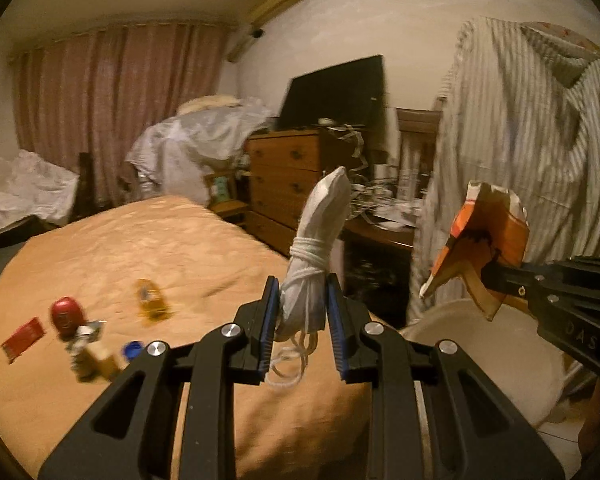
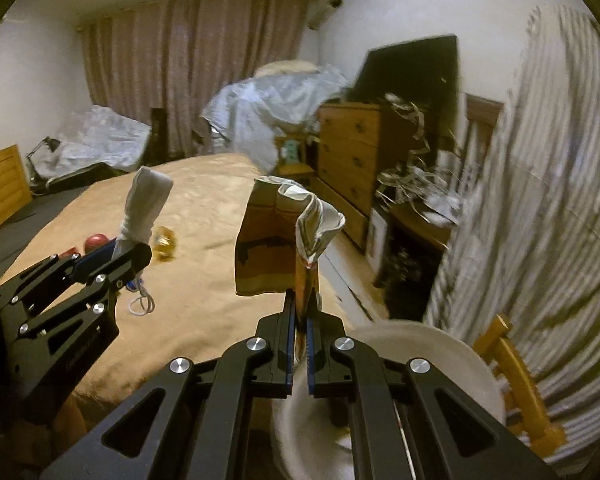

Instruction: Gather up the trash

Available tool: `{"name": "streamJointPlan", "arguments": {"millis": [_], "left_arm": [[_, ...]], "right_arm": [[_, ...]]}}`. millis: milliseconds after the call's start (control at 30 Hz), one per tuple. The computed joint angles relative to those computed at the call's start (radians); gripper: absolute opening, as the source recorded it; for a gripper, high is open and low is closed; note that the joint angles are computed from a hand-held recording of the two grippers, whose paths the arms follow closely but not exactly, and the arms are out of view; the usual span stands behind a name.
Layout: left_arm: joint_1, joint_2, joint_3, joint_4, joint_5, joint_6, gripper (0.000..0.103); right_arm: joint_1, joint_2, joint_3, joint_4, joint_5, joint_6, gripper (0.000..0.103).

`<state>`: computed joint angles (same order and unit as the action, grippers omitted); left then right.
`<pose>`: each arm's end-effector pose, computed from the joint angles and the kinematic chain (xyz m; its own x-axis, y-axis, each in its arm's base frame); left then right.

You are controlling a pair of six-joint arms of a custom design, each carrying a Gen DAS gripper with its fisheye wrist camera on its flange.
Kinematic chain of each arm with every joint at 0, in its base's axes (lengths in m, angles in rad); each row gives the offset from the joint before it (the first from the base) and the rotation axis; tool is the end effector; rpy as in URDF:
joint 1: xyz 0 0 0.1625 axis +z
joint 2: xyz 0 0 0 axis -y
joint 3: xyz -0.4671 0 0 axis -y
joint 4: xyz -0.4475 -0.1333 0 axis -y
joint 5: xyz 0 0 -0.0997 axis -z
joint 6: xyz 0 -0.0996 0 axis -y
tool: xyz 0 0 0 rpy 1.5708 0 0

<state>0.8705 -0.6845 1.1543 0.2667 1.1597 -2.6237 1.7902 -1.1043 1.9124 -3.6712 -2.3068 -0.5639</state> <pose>-0.3584 -0.6939 0.1201 -0.5605 0.5709 -0.6000 0.8176 0.2659 -0.5108 0.1993 -0.5884 0.3317 -0.6981 0.2527 0.6699 -0.5123 0.4773 -0.7140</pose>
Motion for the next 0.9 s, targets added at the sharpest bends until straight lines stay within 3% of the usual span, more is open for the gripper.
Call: {"name": "streamJointPlan", "arguments": {"millis": [233, 433, 633, 900], "left_arm": [[-0.038, 0.076, -0.06, 0.106, 0.055, -0.029, 0.024], [-0.047, 0.199, -0.203, 0.311, 0.081, -0.085, 0.024], [-0.043, 0.346, -0.387, 0.531, 0.075, -0.148, 0.024], [-0.049, 0.407, -0.444, 0.602, 0.073, -0.15, 0.024]], "right_arm": [[-0.087, -0.165, 0.102, 0.144, -0.006, 0.104, 0.005], [-0.19, -0.283, 0.143, 0.374, 0.017, 0.225, 0.005], [-0.245, -0.315, 0.167, 0.468, 0.049, 0.299, 0.005], [-0.272, -0.301, 0.177, 0.492, 0.057, 0.34, 0.005]]}}
